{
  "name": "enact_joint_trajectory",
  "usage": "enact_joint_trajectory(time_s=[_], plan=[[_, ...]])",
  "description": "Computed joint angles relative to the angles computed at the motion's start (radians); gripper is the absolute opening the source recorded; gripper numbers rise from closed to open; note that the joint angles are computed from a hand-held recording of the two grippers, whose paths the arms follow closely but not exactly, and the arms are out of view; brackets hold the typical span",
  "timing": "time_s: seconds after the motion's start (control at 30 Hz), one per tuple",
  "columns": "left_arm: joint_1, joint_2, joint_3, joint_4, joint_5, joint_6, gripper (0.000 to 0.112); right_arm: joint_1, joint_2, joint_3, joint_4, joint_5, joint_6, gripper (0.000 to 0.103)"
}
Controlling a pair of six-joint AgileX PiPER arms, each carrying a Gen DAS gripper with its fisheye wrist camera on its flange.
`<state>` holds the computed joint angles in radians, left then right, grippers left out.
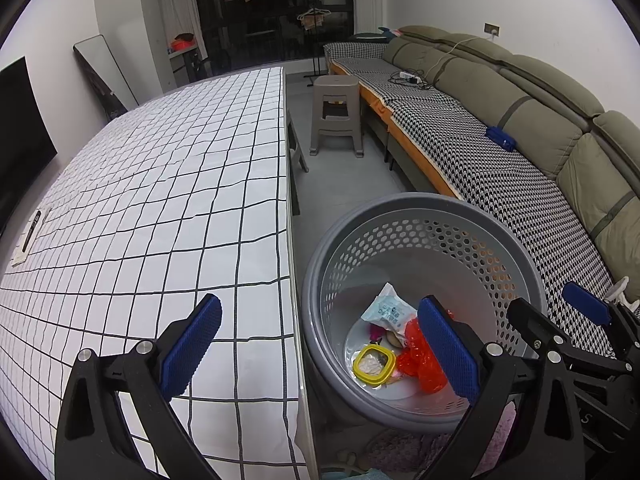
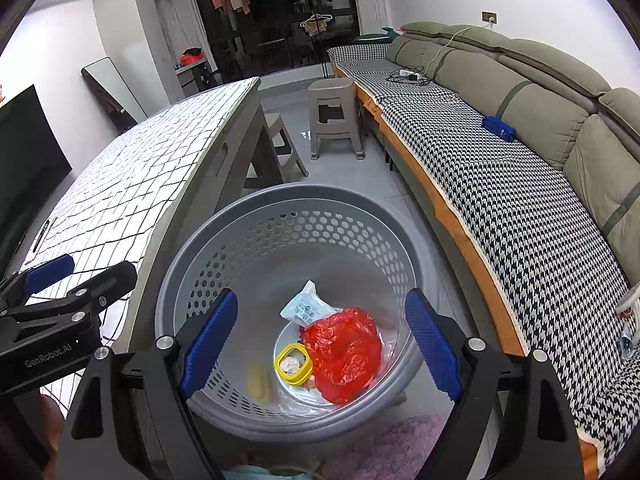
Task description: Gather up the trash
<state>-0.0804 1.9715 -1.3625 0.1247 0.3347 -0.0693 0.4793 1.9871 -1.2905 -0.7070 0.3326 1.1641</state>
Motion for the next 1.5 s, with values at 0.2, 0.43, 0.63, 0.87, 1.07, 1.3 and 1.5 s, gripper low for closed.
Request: enact_joint_trajectory(time_s=[0.2,0.43,0.63,0.87,1.07,1.3,1.5], plan=[[-0.003,-0.004,0.002,0.016,-0.001,-0.017,0.097,0.000,-0.001,0.001,-0.002,-0.001,0.002,0.082],[0.000,-0.001,-0.005,0.005,0.008,-0.010,0.097,0.000,-0.001,0.001,-0.004,-0.001,0.005,0.082],[0.000,-0.002,-0.004,0.004,0.007,-0.009,0.097,0.003,0.000,-0.003,-0.003,0.003,0.005,0.082],[0.000,-0.002,-0.001,0.004,0.005,-0.009,0.097,0.003,-0.001,-0.001,-0.004,0.002,0.005,0.082],[0.000,-0.001,-0.001,0.009,0.005,-0.013,0.097,0.003,-0.001,-0.001,-0.005,0.001,0.007,0.082],[0.003,-0.004,0.002,0.003,0.001,-0.009,0.097,0.004,0.001,-0.004,-0.002,0.004,0.003,0.082],[0.006,0.002,-0.007,-0.010,0.006,0.003,0.097,0.005,0.001,-0.007,-0.001,0.006,0.003,0.082]])
